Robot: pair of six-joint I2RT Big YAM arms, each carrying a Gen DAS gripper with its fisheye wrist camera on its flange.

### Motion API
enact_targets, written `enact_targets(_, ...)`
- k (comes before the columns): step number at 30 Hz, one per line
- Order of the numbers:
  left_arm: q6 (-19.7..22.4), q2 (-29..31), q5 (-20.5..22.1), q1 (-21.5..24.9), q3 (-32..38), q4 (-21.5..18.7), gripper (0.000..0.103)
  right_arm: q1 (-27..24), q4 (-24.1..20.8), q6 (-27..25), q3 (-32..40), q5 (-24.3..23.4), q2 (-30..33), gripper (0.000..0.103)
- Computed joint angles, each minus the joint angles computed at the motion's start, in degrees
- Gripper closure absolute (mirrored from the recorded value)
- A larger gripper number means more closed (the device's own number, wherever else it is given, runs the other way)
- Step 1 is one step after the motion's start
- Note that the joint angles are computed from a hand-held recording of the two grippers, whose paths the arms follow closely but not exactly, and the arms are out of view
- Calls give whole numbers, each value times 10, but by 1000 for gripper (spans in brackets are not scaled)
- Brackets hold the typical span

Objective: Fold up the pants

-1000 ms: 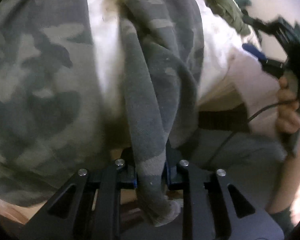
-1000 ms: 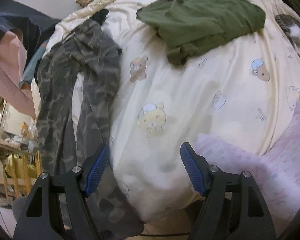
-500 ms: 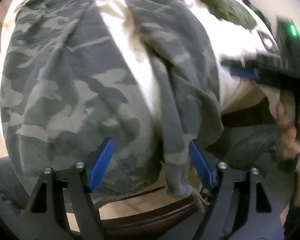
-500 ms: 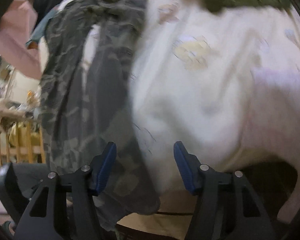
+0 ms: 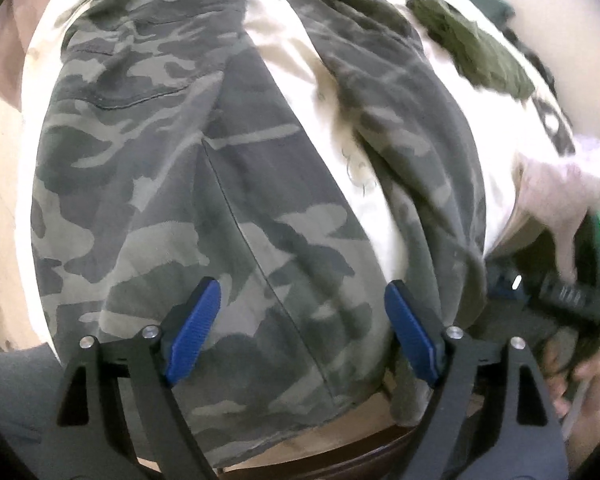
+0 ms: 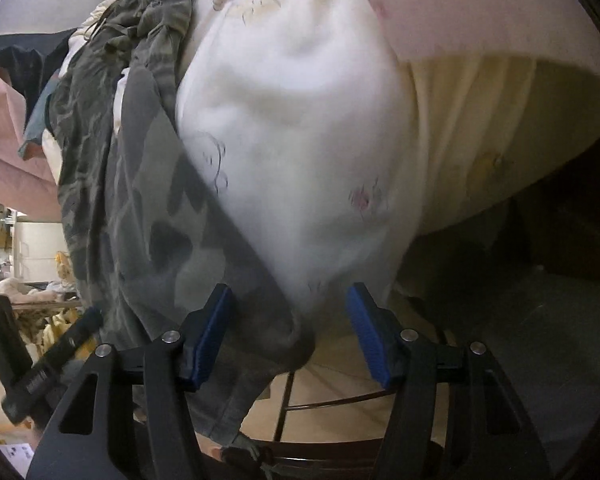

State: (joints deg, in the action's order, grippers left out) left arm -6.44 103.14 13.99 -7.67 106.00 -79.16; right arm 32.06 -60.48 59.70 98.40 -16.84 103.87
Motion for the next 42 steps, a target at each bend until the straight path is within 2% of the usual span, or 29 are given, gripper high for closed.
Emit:
enact_targets(2,-16,-6,-14,0,-10,20,21,2,50,39,-45,-14,-19,41)
enact_targets(3,-18,-9,-22,0,-14,25,21,3,92,70,-75,-24,-30,41)
enact_targets(5,-19,-14,-26,0,-21,30,21,5,145,106,-106,-45,-40,41)
enact_targets(6,-19,-16,-24,0,-24,32,21,7,170,117,-115,-54,-44,48)
enact_targets(7,-19,-18,-23,0,-27,34,21,9,167,108,-109,-48,-45,71)
enact_targets(9,-21,-24,-29,-2,-34,43,21,23,91,38,-58,18,-35,93)
enact_targets(11,-26,-31,-34,-1,-40,54,21,36,66,3,-32,73,-42,96)
enact_targets(13,-33,-37,-35,1,-44,63,21,53,20,-43,9,146,-52,97)
enact_targets(15,-40,-43,-36,6,-49,69,21,68,14,-82,33,190,-68,97)
enact_targets(16,-43,-44,-36,8,-51,71,21,82,-6,-118,63,224,-68,97)
enact_targets(19,-55,-42,-32,16,-51,72,21,112,-21,-210,142,248,-61,97)
enact_targets(21,-61,-41,-31,20,-51,71,21,125,-42,-262,203,218,-38,97)
enact_targets(22,-65,-40,-32,21,-50,70,21,132,-83,-295,258,192,-6,97)
enact_targets(23,-69,-39,-33,23,-49,69,21,138,-122,-315,307,181,26,97)
enact_targets(24,-73,-38,-35,25,-49,69,21,141,-141,-320,327,157,47,97)
enact_targets(26,-81,-37,-39,29,-48,68,21,136,-172,-308,339,84,81,95)
enact_targets(27,-84,-36,-40,31,-48,68,21,132,-182,-299,336,50,92,92)
enact_targets(29,-93,-36,-37,35,-50,67,21,125,-169,-281,305,-54,109,92)
enact_targets(31,-92,-36,-33,37,-52,65,21,126,-198,-291,311,-106,131,92)
enact_targets(34,-84,-32,-29,36,-54,56,21,127,-210,-324,296,-112,120,90)
enact_targets(36,-83,-29,-25,34,-54,50,21,114,-191,-315,256,-75,85,89)
enact_targets(38,-83,-26,-22,33,-52,45,21,90,-169,-282,205,-36,49,71)
enact_targets(39,-82,-27,-22,31,-52,44,21,77,-157,-251,179,-11,33,49)
enact_targets(40,-79,-27,-23,30,-52,43,21,62,-136,-210,144,10,13,40)
enact_targets(42,-70,-24,-19,25,-48,35,21,35,-98,-156,85,17,-12,40)
